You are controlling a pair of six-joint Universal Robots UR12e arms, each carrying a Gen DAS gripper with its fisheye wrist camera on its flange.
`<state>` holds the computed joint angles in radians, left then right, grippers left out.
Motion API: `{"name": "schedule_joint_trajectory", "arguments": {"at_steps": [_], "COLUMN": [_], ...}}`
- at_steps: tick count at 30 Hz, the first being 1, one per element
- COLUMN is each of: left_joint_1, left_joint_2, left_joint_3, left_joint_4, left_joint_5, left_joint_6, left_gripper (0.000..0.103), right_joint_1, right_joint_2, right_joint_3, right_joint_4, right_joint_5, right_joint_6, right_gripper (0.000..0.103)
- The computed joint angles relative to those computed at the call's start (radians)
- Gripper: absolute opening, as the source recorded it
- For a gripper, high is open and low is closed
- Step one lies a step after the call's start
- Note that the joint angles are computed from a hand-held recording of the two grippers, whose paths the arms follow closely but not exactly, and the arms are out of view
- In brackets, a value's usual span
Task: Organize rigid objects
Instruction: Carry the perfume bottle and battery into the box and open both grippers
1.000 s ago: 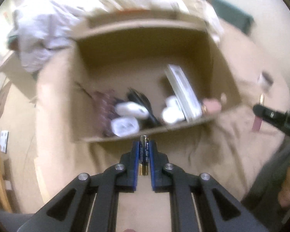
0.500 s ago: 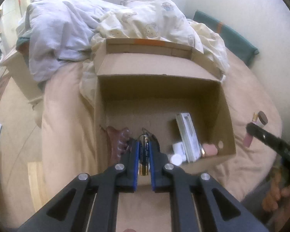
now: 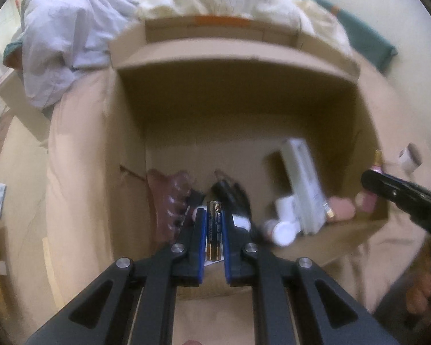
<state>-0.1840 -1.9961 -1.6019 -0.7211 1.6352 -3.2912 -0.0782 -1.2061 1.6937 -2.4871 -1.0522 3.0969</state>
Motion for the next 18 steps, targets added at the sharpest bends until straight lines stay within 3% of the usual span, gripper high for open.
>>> {"name": "schedule_joint_trajectory", "arguments": {"at_steps": [10, 18], "left_joint_1": [-0.002, -0.010], "left_joint_2": [-0.018, -0.021], "left_joint_3": [0.014, 0.014], "left_joint_4": [-0.039, -0.041], "left_joint_5": [0.049, 0.088], "left_joint_6": [-0.024, -0.026], "left_gripper": [0.009, 0.009], "right_joint_1": [0.045, 0.048], "right_joint_2": [0.021, 0.024], "right_joint_3": [-0.028, -0.031], "right_joint_4": [0.129, 0.136], "right_joint_5": [-0.074, -0.087], "right_joint_6": [-0.115, -0.110], "right_gripper": [0.027, 0.027]}}
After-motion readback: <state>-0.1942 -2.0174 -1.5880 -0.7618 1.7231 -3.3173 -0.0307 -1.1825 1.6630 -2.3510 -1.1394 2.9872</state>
